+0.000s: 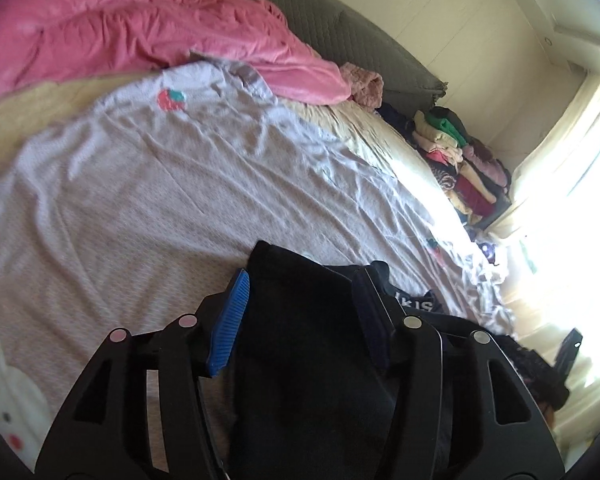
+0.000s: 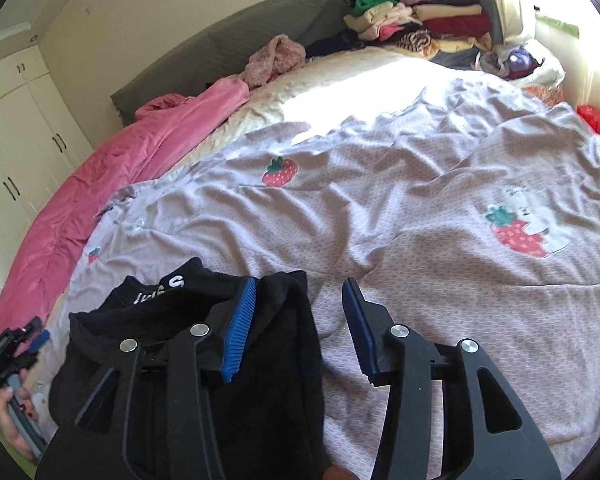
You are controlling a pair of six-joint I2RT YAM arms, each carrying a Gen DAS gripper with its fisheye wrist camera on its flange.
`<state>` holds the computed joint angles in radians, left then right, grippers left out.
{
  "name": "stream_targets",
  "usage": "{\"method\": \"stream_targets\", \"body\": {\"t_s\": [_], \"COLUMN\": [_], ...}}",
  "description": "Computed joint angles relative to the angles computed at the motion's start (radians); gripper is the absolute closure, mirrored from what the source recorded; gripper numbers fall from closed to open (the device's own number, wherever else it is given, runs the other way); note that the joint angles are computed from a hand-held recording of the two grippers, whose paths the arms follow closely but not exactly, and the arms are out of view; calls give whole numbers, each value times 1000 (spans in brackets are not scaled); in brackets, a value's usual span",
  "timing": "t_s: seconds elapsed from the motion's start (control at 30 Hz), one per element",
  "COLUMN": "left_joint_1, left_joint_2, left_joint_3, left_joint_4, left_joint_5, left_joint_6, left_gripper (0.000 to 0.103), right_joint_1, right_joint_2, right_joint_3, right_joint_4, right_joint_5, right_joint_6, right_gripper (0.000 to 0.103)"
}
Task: Fold small clothes
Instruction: 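Lift the folded edge with both tools and fold it over toward the collar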
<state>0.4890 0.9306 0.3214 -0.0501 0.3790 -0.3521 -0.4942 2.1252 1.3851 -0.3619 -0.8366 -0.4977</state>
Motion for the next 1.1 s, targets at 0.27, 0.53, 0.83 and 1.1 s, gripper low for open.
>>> {"method": "stream_targets", "body": {"t_s": [0.27,0.53,0.83,1.1], "left_joint_1": [-285,-349,-284,-240], "left_joint_2": [-41,132,121,121], "left_joint_3": [18,12,5,3], "left_joint_4": [-83,-12,-29,-31], "left_joint_5": [-238,-314,-272,-254], "left_joint_6": [36,52,68,83], "left_gripper": [61,61,61,60], "right_joint_1": [-8,123,410,394], "right_joint_2": [-191,-331,-313,-137], "right_joint_3": [-277,-446,-593,-318], "right_joint_4": [135,207,529,406], "right_joint_5": [13,82,411,452], "right_joint_6": [-207,-501,-513,-190], "right_gripper": [58,50,52,52]}}
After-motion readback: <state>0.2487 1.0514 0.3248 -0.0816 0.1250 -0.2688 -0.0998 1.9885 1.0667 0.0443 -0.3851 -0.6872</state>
